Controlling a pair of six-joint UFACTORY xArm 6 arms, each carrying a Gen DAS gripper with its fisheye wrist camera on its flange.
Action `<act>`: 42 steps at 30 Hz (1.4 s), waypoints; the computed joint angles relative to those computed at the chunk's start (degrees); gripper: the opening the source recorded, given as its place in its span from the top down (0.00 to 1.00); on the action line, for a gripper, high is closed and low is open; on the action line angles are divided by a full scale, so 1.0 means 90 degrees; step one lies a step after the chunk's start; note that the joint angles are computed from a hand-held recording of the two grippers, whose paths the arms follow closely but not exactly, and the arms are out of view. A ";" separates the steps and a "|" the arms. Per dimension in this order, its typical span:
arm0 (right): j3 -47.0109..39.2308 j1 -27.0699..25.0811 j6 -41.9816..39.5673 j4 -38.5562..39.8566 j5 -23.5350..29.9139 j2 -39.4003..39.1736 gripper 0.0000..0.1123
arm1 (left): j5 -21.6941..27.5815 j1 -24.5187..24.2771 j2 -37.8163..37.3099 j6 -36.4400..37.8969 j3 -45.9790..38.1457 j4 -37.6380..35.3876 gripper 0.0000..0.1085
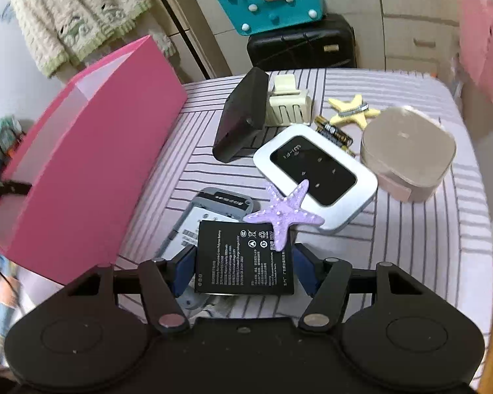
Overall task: Organize rigid objects
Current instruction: 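Carry the black battery into the pink box and release it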
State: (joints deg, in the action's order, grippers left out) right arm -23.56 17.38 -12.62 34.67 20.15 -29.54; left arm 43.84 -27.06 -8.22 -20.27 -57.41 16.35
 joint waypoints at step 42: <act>-0.7722 0.1378 0.0294 -0.0338 0.3437 0.5675 0.40 | -0.0075 0.0194 -0.0038 0.0314 -0.0054 -0.0559 0.91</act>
